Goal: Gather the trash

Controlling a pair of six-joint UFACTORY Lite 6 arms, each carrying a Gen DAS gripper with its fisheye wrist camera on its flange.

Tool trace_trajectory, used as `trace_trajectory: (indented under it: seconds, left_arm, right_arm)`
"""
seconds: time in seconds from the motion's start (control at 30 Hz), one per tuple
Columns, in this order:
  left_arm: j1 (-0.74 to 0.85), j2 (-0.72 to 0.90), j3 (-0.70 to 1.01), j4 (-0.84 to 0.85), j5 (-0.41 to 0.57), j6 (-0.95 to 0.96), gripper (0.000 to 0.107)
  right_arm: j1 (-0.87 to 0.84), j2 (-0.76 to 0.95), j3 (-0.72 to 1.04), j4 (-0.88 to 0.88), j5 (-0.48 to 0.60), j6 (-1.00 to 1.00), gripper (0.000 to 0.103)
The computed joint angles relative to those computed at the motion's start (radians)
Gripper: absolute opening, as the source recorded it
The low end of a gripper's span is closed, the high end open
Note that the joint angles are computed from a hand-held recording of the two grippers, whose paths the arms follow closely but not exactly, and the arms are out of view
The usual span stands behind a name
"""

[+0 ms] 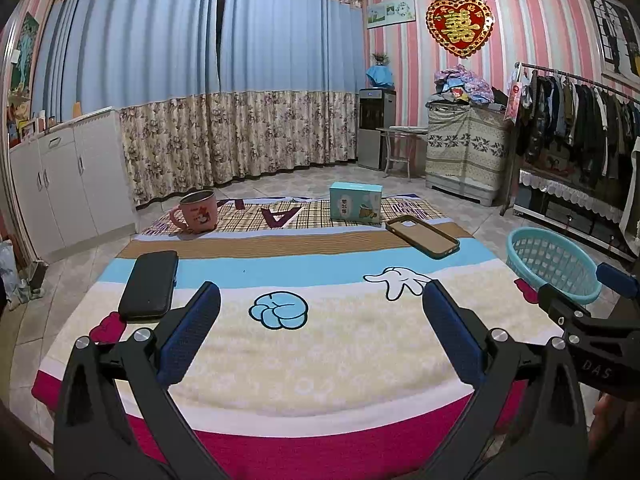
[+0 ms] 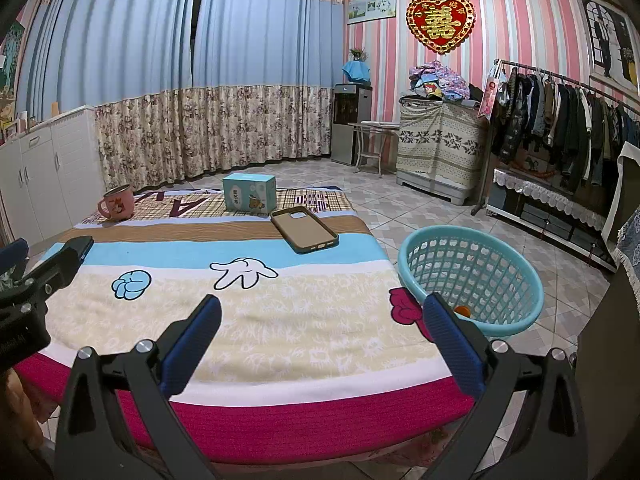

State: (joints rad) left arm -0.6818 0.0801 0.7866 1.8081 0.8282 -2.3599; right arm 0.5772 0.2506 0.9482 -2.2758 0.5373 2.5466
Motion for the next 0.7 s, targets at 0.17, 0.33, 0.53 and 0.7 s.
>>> trace_trajectory:
  seconds: [0.17,0.33,0.53,0.7]
  left_arm:
    - [0.000,0.001,0.000,0.002,0.000,-0.001,0.098]
    - [0.000,0.001,0.000,0.003,0.001,-0.003,0.098]
    - [0.000,0.001,-0.001,0.004,0.001,-0.004,0.098]
    - [0.002,0.003,-0.001,0.007,0.001,-0.006,0.098]
  right_arm:
    - [0.003,-0.003,-0.002,0.005,0.002,-0.003,0.099]
    - [0.003,-0.003,-0.002,0.007,0.001,-0.006,0.099]
    - [0.003,-0.003,-0.001,0.009,0.001,-0.008,0.099]
    - [0.002,-0.001,0.002,0.009,0.000,-0.008,0.099]
